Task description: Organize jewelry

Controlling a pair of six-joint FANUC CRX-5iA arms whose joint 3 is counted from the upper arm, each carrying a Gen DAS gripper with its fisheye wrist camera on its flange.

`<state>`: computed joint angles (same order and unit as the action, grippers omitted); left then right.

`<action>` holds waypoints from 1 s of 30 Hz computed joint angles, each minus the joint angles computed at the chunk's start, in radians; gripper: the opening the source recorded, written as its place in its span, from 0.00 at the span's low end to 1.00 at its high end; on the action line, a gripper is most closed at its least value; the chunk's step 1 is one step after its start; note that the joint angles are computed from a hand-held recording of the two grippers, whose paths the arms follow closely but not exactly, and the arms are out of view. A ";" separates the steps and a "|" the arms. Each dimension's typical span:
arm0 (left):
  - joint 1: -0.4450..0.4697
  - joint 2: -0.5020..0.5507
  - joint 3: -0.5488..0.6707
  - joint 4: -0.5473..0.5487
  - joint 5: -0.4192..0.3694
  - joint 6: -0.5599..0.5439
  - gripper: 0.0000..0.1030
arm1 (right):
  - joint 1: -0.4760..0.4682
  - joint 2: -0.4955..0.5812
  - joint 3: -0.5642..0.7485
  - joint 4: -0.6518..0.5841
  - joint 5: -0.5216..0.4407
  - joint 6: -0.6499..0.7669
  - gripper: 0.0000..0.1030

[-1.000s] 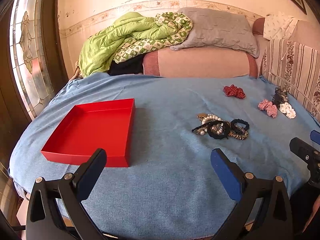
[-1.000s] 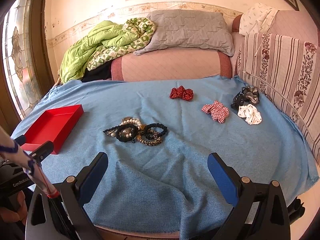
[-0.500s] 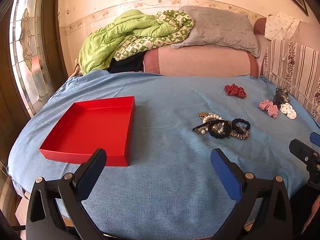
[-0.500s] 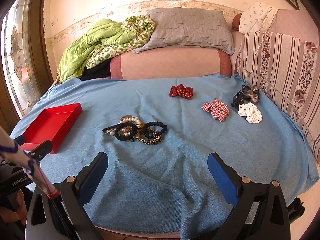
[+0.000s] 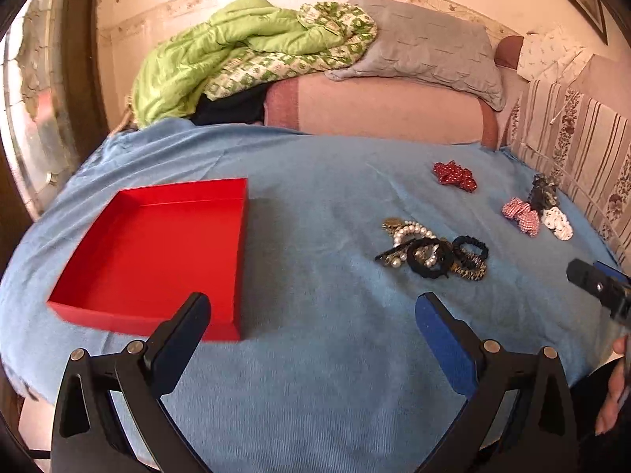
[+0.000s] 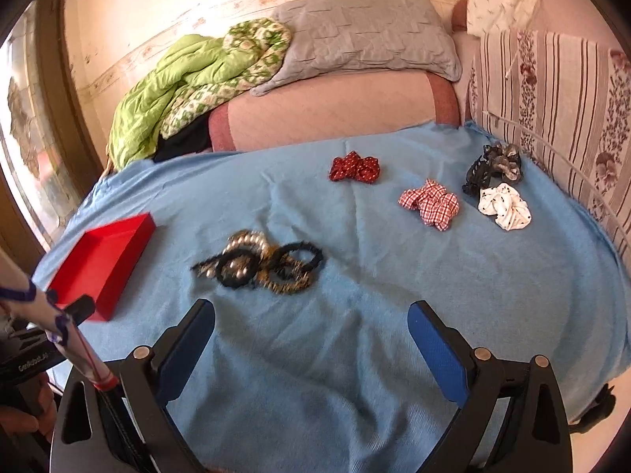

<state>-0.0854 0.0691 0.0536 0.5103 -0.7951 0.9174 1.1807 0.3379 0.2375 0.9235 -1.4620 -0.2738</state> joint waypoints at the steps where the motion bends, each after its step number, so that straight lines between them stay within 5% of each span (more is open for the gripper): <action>1: -0.001 0.020 0.025 0.003 -0.019 0.004 1.00 | -0.012 -0.018 -0.020 0.000 0.024 -0.009 0.96; 5: -0.015 0.108 0.130 0.014 -0.095 0.012 0.80 | -0.065 -0.087 -0.104 -0.014 0.155 -0.069 0.84; 10: -0.044 0.223 0.266 0.000 -0.202 0.024 0.65 | -0.145 -0.128 -0.145 -0.070 0.303 -0.086 0.73; 14: -0.062 0.333 0.398 -0.005 -0.304 0.050 0.53 | -0.205 -0.110 -0.111 -0.145 0.364 -0.025 0.54; 18: -0.082 0.428 0.525 -0.018 -0.383 0.015 0.52 | -0.247 -0.089 -0.083 -0.184 0.408 0.005 0.54; 24: -0.116 0.521 0.628 -0.044 -0.454 -0.070 0.29 | -0.265 -0.092 -0.116 -0.214 0.450 -0.012 0.54; 30: -0.137 0.542 0.648 -0.043 -0.454 -0.116 0.28 | -0.269 -0.093 -0.129 -0.210 0.457 -0.019 0.54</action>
<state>-0.2226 0.6110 0.7021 0.4676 -1.2495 0.8014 0.9117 0.2447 0.1088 0.7138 -1.0048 -0.2929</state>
